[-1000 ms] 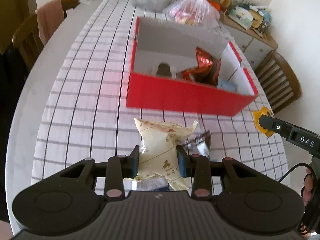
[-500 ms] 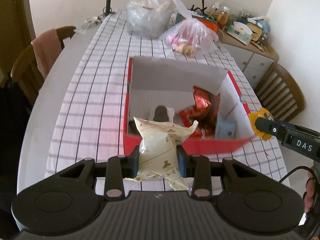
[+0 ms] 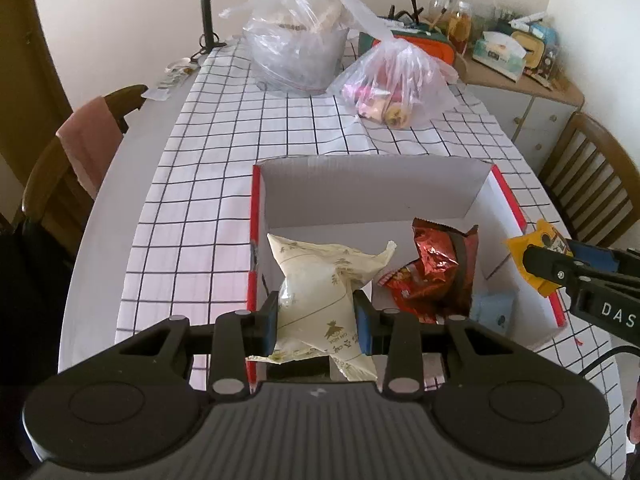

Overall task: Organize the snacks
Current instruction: 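Carry the cream bun and yellow packet with both grippers over the red box, then open both grippers to drop the snacks into the box and lift out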

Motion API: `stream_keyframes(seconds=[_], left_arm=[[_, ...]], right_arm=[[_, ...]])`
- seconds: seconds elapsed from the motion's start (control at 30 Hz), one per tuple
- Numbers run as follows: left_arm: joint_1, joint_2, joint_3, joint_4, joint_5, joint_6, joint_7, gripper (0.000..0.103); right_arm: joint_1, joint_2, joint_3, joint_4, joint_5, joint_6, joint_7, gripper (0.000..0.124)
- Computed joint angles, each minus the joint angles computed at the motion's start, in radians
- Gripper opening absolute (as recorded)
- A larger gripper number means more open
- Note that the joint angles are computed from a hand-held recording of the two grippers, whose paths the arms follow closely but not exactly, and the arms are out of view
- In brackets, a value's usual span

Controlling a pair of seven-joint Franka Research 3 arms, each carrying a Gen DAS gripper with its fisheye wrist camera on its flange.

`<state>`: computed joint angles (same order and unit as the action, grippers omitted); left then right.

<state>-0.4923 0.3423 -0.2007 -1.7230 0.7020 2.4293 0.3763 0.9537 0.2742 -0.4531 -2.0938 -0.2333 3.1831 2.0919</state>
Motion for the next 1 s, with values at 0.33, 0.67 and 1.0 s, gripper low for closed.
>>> stream_keyframes(seconds=[0.33, 0.67, 1.0], left_arm=[[0.012, 0.127, 0.005, 0.138, -0.092, -0.048, 0.137, 0.036], [0.008, 0.217, 0.006, 0.217, -0.216, -0.115, 0.25, 0.037], [-0.003, 0.184, 0.015, 0.16, -0.213, -0.066, 0.223, 0.055]], right_arm=[[-0.248, 0.09, 0.282, 0.12, 0.083, -0.117, -0.153, 0.035], [-0.324, 0.091, 0.376, 0.101, 0.141, -0.148, -0.223, 0.042], [-0.302, 0.073, 0.358, 0.07, 0.127, -0.141, -0.2, 0.054]])
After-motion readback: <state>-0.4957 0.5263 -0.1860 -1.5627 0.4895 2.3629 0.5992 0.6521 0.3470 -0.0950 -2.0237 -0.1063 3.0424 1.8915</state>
